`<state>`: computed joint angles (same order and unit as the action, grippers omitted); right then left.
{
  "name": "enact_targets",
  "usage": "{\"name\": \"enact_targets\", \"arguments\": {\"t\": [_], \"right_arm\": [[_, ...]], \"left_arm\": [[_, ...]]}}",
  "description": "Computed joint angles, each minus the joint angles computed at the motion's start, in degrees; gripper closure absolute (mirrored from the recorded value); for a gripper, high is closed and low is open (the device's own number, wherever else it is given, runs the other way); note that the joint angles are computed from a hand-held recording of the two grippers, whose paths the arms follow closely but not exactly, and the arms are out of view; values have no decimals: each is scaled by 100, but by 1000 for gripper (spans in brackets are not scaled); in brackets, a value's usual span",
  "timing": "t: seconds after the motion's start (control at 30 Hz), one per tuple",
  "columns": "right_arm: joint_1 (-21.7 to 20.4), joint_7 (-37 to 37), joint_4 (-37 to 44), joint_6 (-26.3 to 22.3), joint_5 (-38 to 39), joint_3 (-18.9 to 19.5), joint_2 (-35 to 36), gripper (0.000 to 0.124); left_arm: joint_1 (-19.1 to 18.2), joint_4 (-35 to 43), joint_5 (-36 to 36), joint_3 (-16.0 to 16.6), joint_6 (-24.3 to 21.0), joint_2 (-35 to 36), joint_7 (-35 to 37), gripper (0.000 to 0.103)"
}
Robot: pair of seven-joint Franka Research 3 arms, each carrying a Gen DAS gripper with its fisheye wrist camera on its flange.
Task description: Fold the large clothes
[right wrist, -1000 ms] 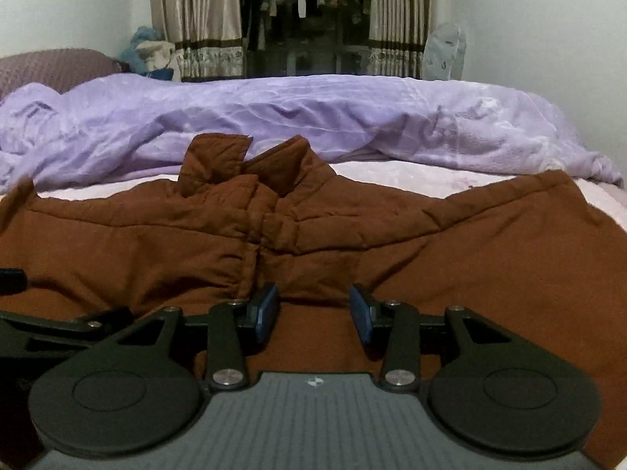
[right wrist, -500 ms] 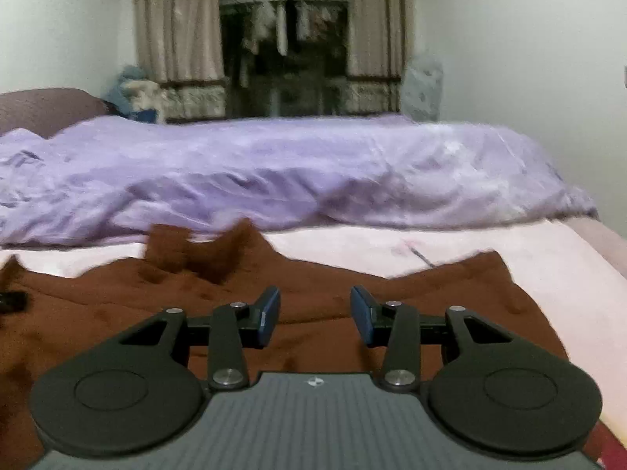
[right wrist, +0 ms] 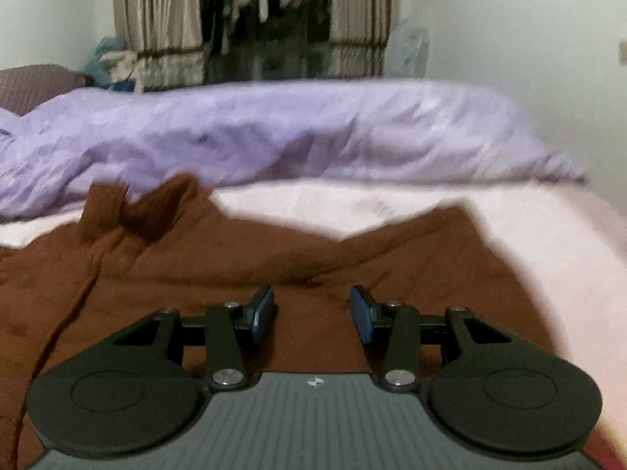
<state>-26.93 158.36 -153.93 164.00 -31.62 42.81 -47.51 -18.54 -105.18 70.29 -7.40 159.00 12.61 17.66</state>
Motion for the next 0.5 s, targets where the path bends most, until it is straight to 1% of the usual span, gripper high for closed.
{"name": "enact_targets", "arguments": {"t": [0.03, 0.07, 0.1, 0.13, 0.17, 0.27, 0.3, 0.33, 0.37, 0.4, 0.43, 0.47, 0.5], "right_arm": [[-149, 54, -15, -68, -93, 93, -248, 75], [-296, 77, -14, -120, -173, 152, -406, 78], [-372, 47, -3, -219, -218, 131, -468, 83], [-424, 0, -9, -252, -282, 27, -448, 85], [-476, -18, -55, -182, -325, -72, -419, 85], [-756, -37, -195, -83, -385, -202, -191, 85], [-706, -47, -225, -52, -461, -370, 70, 84], [-456, -206, -184, -216, -350, -696, 495, 83], [-380, -492, -273, -64, 115, -872, 724, 81], [-300, -378, -357, 146, 178, -1057, 752, 81], [-166, -259, -425, 246, 115, -1264, 760, 81], [-157, -238, -488, 336, 144, -1288, 734, 81], [-244, -187, -547, 448, 157, -1202, 690, 81]], "left_arm": [[-40, 27, 190, 36, -49, -45, -159, 0], [-73, 85, 445, 73, -98, -65, -435, 0], [-75, 152, 632, 88, -136, -47, -632, 0], [-97, 267, 820, 94, -259, 10, -804, 0], [-93, 380, 796, 70, -398, 97, -719, 0], [-118, 771, 505, 50, -746, 523, -113, 0], [-110, 850, 324, 52, -779, 638, 155, 0], [-82, 903, 82, 44, -723, 759, 415, 0], [-99, 913, 32, 98, -608, 836, 378, 0], [-187, 891, 226, 221, -551, 839, 125, 0], [-233, 848, 315, 279, -548, 797, 44, 0], [-255, 849, 316, 292, -582, 789, 65, 0], [-273, 849, 337, 304, -596, 788, 65, 0]]}}
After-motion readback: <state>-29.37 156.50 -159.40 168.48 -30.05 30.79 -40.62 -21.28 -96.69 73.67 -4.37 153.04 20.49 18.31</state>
